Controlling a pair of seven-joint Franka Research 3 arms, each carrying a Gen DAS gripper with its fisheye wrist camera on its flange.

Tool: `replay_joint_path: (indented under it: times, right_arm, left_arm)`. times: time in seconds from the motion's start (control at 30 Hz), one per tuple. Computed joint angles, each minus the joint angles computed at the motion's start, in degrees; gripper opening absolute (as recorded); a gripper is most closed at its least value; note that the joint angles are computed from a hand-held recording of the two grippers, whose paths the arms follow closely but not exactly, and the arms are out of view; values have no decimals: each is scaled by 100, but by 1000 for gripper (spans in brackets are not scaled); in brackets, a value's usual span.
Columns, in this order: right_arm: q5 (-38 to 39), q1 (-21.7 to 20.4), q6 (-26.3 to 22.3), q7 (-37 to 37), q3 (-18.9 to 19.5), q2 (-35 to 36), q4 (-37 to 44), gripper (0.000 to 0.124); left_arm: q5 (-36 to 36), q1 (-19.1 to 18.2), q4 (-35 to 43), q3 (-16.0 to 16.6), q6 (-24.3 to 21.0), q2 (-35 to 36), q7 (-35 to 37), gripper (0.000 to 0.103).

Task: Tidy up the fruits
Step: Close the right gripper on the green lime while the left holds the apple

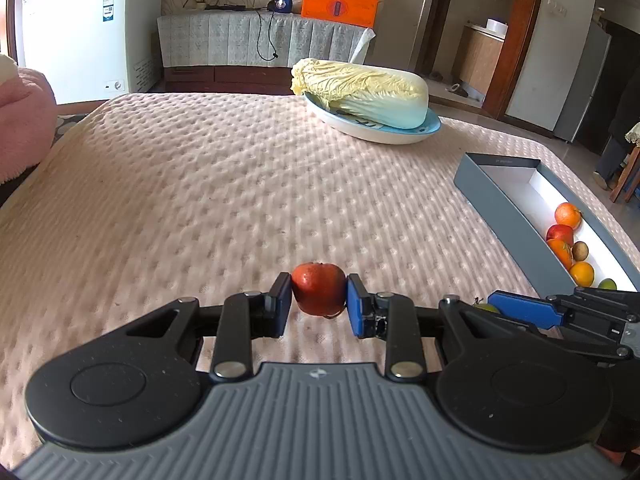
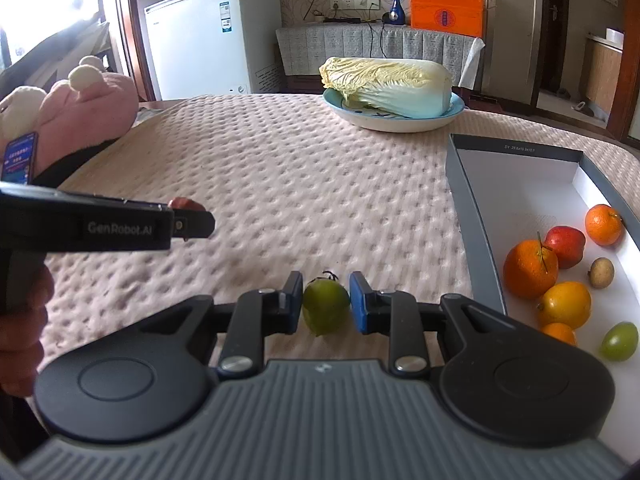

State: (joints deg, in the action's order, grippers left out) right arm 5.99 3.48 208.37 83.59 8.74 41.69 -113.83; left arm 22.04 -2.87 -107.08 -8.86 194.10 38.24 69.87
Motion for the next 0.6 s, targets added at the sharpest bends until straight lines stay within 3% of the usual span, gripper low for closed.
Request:
replay_joint_path:
  times: [0.17, 0.5, 0.6]
  right_arm:
    - [-71, -50, 15, 47, 39, 47, 25, 29]
    - [618, 528, -220, -336, -368, 166, 299, 30]
    - [775, 613, -304, -438, -425, 120, 287, 31]
  left_arm:
    - [88, 171, 50, -161, -136, 37, 14, 34]
    - [211, 791, 175, -832, -553, 196, 211, 34]
    - [137, 708, 166, -746, -520, 183, 238, 35]
